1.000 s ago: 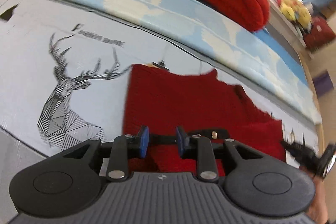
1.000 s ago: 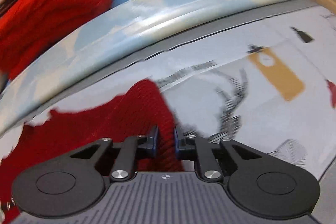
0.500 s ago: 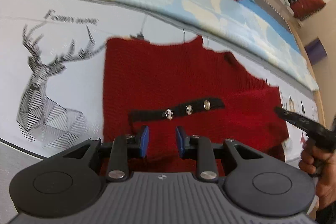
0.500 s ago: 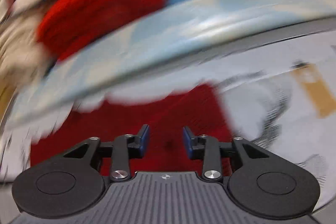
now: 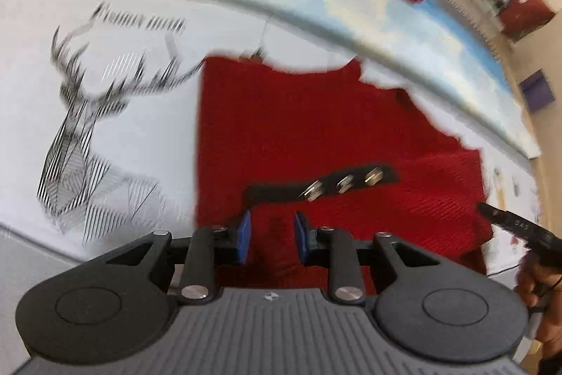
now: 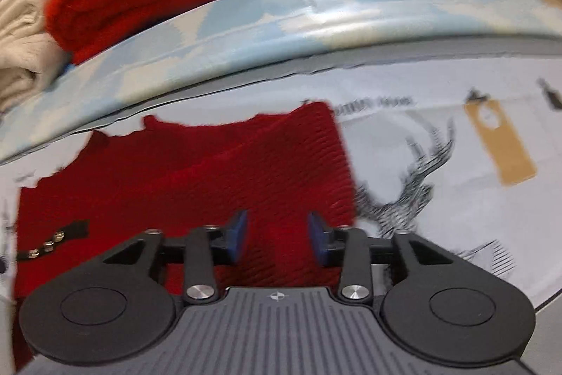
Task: Fold small clothes
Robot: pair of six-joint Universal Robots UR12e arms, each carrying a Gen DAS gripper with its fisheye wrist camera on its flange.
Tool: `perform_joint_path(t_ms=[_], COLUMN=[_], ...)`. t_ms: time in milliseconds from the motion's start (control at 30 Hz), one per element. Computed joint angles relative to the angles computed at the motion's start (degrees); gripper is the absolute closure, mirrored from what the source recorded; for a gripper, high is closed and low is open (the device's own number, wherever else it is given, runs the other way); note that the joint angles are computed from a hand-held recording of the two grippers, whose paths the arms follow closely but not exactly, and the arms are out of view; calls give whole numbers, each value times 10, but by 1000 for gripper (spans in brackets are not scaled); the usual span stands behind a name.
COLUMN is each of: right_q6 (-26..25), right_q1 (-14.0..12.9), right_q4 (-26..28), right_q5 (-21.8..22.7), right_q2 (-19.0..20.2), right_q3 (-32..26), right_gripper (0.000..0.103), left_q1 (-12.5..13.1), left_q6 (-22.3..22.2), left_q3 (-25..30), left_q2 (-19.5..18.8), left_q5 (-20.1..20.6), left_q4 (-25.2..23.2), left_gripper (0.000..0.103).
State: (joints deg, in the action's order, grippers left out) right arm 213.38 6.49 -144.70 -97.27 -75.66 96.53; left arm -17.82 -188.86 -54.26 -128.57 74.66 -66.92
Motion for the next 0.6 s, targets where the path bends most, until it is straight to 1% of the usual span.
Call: perform_joint_path(t_ms=[33, 67, 100, 167, 233, 300, 367, 433, 500, 600], right_q6=[-5, -6, 3, 34, 54, 73, 85, 86, 80, 52], right_q1=[4, 7, 10, 14, 14, 12, 15, 21, 30, 51], right_q4=[21, 30, 36, 53, 35, 9, -20, -54, -79, -91], right_q5=[-20, -33, -43, -74, -90, -86, -82, -76, -76, -84], right_q2=[0, -3, -8, -22, -42, -68, -93, -119, -138, -164], right_q3=[-2, -1, 1, 2, 17, 38, 60, 84, 103, 126], right_gripper=[61, 62, 62, 61, 61, 60, 59, 59, 57, 55], left_q1=[-3, -5, -4, 0, 1, 3, 4, 2, 0, -3], left_q6=[7, 13, 14, 7, 10, 7, -9, -23, -22, -15], left_q3=[5, 3, -1, -10, -28, -34, -44, -54, -76, -129], left_q2=[-3, -3, -1, 8, 24, 33, 43, 54, 73, 114], left_q5=[29, 51, 55, 41, 39, 35, 31, 35, 38, 33], left_q4=[-23, -28, -30, -20, 19, 40, 60, 81, 112, 172], left_gripper=[74, 70, 67, 67, 67, 67, 67, 67, 65, 55])
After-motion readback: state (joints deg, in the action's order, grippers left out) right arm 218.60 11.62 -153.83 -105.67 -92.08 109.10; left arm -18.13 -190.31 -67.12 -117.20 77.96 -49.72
